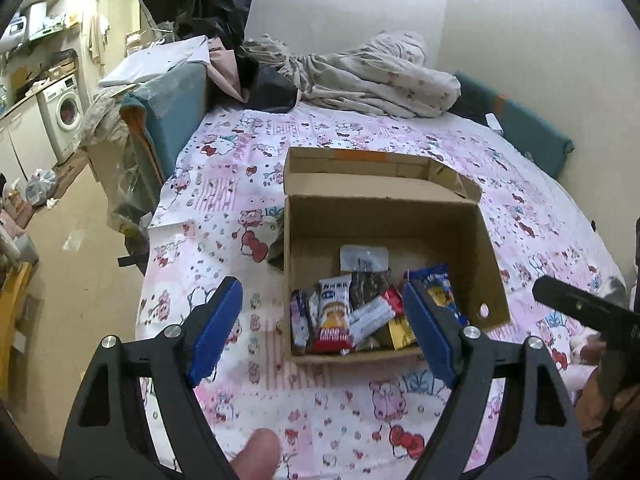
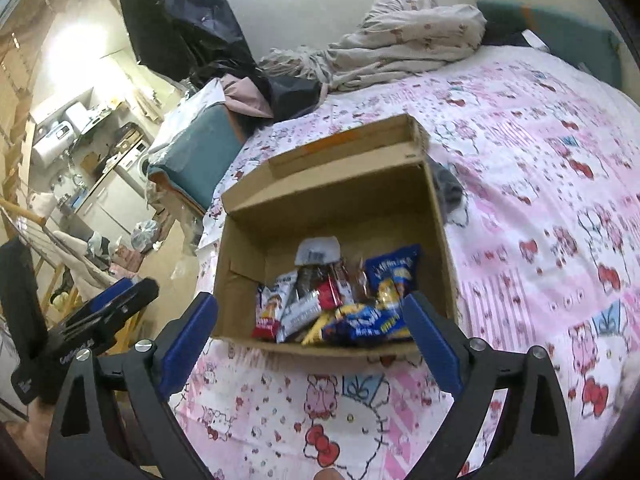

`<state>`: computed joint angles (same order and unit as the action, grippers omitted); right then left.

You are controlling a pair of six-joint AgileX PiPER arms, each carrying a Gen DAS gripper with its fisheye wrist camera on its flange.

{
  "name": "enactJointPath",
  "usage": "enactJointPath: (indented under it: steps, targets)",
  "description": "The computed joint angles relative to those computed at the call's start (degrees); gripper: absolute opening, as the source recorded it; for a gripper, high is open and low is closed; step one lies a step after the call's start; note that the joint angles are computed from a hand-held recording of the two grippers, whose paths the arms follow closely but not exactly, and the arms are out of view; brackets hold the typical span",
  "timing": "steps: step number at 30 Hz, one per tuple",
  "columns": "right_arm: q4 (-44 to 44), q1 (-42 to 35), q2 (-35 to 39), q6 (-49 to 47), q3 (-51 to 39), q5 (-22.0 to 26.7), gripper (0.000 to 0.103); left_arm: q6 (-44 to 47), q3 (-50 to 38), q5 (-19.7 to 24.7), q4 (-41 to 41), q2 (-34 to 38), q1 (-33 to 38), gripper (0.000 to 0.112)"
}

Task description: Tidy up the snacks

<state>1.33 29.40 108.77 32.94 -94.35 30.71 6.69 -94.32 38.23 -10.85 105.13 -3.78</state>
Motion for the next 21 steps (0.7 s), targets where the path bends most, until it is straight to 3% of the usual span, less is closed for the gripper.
enactJointPath:
  steps: [7, 11, 16, 21]
  targets:
    - [-9.75, 2.83, -3.89, 11.23, 7.07, -2.2, 0.099, -3.99, 9.93, -4.5, 4.29, -6.17, -0.13, 0.08]
    - [-18.2, 4.98, -4.76, 18.21, 8.62, -1.73, 0.101, -5.49, 13.11, -6.08, 5.98, -7.72, -0.42, 0.102]
    - [-35.25, 8.18, -6.28, 33.65, 12.08, -1.87, 0.103, -7.49, 15.78, -7.5, 8.79, -9.01, -1.46, 0.103]
    - [-39.56, 9.71, -4.65, 36.22, 11.01, 0.18, 0.103, -6.36, 16.49, -9.15, 7.85, -9.12, -1.68, 0.103]
